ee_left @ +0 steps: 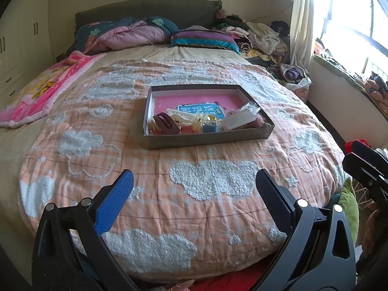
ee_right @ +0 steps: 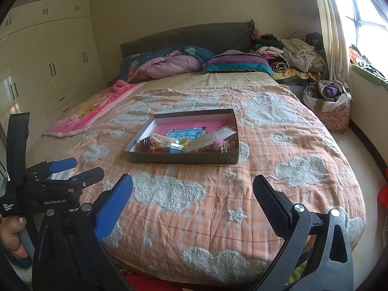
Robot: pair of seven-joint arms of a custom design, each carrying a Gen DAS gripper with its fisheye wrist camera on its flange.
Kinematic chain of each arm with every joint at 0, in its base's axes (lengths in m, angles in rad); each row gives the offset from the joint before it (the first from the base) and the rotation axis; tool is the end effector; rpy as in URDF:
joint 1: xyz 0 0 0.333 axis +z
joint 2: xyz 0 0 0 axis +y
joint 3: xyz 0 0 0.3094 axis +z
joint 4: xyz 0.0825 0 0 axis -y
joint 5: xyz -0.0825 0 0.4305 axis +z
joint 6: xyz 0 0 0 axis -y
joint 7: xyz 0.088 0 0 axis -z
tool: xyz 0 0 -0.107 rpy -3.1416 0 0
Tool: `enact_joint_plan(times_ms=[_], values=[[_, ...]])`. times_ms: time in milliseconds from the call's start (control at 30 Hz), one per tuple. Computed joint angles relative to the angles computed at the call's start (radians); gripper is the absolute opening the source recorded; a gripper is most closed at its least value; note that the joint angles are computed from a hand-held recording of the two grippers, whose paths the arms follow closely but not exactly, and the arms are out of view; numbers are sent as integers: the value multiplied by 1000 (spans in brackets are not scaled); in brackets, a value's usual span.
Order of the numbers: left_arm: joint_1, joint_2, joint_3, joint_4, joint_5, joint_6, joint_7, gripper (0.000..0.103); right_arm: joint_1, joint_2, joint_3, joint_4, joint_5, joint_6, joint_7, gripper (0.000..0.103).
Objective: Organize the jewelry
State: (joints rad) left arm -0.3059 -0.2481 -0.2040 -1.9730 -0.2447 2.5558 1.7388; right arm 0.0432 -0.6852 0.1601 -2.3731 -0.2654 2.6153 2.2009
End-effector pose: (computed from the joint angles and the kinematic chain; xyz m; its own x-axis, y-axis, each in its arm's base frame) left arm 0.5035 -0.2921 0.6580 -0.5459 -0.8351 0.0676 -0.5875 0.3240 -0.7416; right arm 0.4329 0.1125 0.6568 -0.1679 -0.9747 -0.1478 -0.5487 0.2170 -0.8074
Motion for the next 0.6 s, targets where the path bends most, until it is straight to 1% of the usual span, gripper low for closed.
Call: enact_joint_plan(times_ms=[133, 233, 400, 467, 533, 600], values=[[-3, 2, 4, -2, -14, 0, 0, 94, 1, 3, -3, 0, 2, -9, 0, 99], [-8, 12, 10, 4, -41, -16, 17, 94, -1, 5, -2, -3, 3, -25, 8, 99], [4, 30, -11, 19, 5, -27, -22, 94, -16, -15, 6, -19, -11, -27, 43, 99], [11, 46, -24, 33, 41, -47, -63, 94, -32, -31, 17, -24, -30, -38, 57, 99], [20, 66, -40, 51, 99, -66, -116, 94, -35, -56, 10, -41, -35, -28, 64, 99], [18, 84, -43, 66, 123, -72, -133, 94, -51, -77, 12, -52, -42, -23, 80, 99]])
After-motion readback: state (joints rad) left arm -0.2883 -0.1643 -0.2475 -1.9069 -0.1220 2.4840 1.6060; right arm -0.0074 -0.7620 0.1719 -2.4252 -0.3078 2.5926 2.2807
